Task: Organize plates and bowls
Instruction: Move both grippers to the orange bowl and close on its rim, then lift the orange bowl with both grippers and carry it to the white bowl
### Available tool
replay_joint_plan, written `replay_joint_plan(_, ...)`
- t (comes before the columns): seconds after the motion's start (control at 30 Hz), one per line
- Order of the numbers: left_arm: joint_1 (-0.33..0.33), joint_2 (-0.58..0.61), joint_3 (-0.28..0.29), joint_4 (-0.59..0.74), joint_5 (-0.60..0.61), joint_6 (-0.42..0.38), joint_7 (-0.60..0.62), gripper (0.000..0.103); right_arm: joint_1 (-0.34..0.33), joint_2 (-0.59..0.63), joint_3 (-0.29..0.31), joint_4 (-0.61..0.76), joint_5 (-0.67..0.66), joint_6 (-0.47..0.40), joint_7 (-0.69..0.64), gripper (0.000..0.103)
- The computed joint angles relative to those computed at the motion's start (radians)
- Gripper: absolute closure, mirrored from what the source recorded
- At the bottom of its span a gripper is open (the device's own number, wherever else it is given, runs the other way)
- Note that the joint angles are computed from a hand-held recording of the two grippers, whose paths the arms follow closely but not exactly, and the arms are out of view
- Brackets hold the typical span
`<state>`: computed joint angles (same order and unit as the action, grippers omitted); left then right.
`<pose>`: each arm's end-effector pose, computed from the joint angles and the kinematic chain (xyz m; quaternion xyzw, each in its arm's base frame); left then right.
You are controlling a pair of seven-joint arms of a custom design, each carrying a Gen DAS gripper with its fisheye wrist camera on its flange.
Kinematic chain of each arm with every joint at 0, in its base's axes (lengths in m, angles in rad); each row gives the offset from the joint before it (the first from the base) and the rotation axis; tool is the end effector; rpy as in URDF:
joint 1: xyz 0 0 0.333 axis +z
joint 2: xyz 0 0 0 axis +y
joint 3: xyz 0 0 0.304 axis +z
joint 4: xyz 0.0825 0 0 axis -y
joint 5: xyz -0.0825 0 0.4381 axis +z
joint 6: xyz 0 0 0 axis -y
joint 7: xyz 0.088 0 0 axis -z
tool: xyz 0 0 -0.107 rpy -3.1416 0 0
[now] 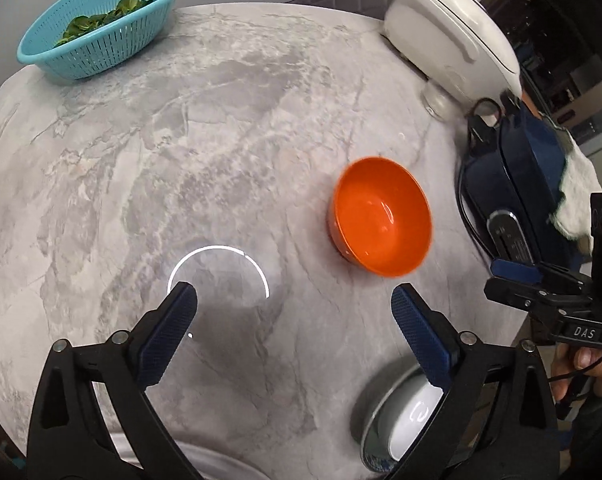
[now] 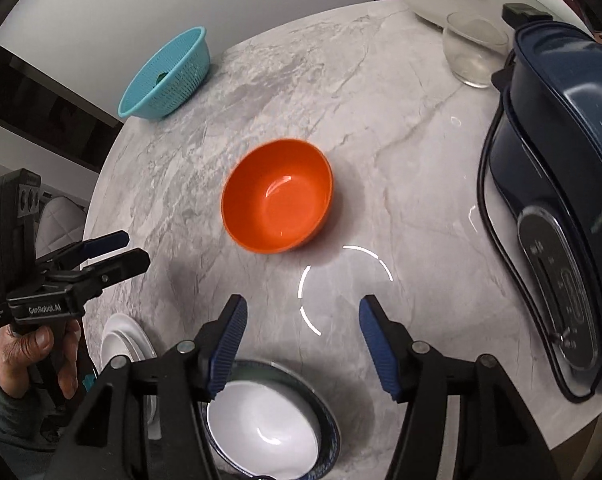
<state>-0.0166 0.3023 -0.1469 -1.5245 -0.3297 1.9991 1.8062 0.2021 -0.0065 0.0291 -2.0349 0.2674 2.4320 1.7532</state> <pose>0.7085 -0.1254 0.4833 0.5912 -0.7824 0.1871 0.0570 0.6160 0.1458 0.4542 -0.6468 0.7288 -0.0205 0.2239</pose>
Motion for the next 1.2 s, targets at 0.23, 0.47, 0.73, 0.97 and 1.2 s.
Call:
replay_joint_plan(0.23,-0.01,0.198,-0.019,0.22,-0.003,-0.091,-0.018,0.007,-0.055,0.156,0.004,0.159,0.165,-0.019,-0.099,0.041)
replay_joint_plan(0.47,-0.027,0.326,-0.035,0.346,0.001,-0.176,-0.036,0.031,-0.128,0.269,0.04,0.254,0.303,-0.042,-0.136,0.041)
replay_joint_plan(0.73,-0.033,0.427,-0.056,0.459,-0.009,-0.215,-0.046,0.052,-0.171,0.343,0.077,0.308,0.385,-0.066,-0.191,0.048)
replay_joint_plan(0.97,-0.05,0.502,-0.067,0.553,-0.011,-0.265,-0.065,0.086,-0.177,0.384,0.089,0.351,0.394,-0.107,-0.228,0.072)
replay_joint_plan(1.2,-0.063,0.518,-0.069,0.57,-0.002,-0.266,-0.084,0.092,-0.17,0.397,0.086,0.368,0.357,-0.131,-0.201,0.086)
